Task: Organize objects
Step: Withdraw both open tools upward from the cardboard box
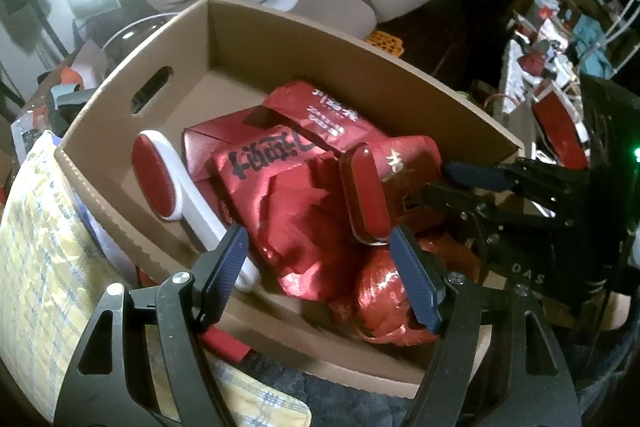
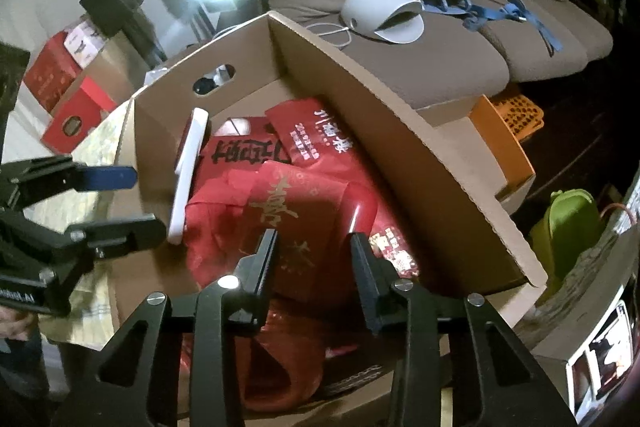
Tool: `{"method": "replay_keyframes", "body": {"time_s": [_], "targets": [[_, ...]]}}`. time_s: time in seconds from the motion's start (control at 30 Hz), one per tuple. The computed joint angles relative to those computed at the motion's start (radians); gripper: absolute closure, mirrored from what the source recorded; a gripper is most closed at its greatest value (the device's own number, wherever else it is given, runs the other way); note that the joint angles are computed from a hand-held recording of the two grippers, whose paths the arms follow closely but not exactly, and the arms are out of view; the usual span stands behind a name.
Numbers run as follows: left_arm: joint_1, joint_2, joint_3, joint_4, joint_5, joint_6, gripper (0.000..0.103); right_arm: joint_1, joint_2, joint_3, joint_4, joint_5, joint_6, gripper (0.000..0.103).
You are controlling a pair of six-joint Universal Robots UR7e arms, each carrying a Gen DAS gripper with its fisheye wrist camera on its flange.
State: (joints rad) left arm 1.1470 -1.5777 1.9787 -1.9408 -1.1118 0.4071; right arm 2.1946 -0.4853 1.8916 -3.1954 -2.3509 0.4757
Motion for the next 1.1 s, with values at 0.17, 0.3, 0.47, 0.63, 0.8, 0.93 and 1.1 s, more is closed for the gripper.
{"method": "replay_keyframes", "body": {"time_s": [0.17,0.3,0.47,0.63,0.8,0.93,1.1], "targets": [[-0.012,-0.011,0.014,0.007,0.005,0.004,0.032,0.002,-0.007,0.011,-0.022,-0.005,0.021,0.061],[-0.024,-0.022,0.031,0.014,0.005,0.017,0.032,0.005,-0.014,0.030,-0.080,-0.019,0.027,0.052],[-0.036,-0.034,0.051,0.023,-0.006,0.018,0.032,0.005,-0.023,0.046,-0.118,-0.037,0.046,0.052],[-0.059,-0.039,0.096,-0.007,0.025,0.025,0.032,0.013,-0.025,0.054,-0.161,-0.062,0.047,0.052],[-0.064,-0.028,0.132,-0.059,0.073,0.024,0.032,0.010,-0.029,0.059,-0.157,-0.058,0.057,0.052],[-0.061,-0.020,0.154,-0.096,0.112,0.027,0.032,0.010,-0.026,0.056,-0.159,-0.057,0.050,0.052],[-0.042,0.005,0.145,-0.105,0.107,0.013,0.032,0.010,-0.026,0.057,-0.157,-0.060,0.057,0.051]]}}
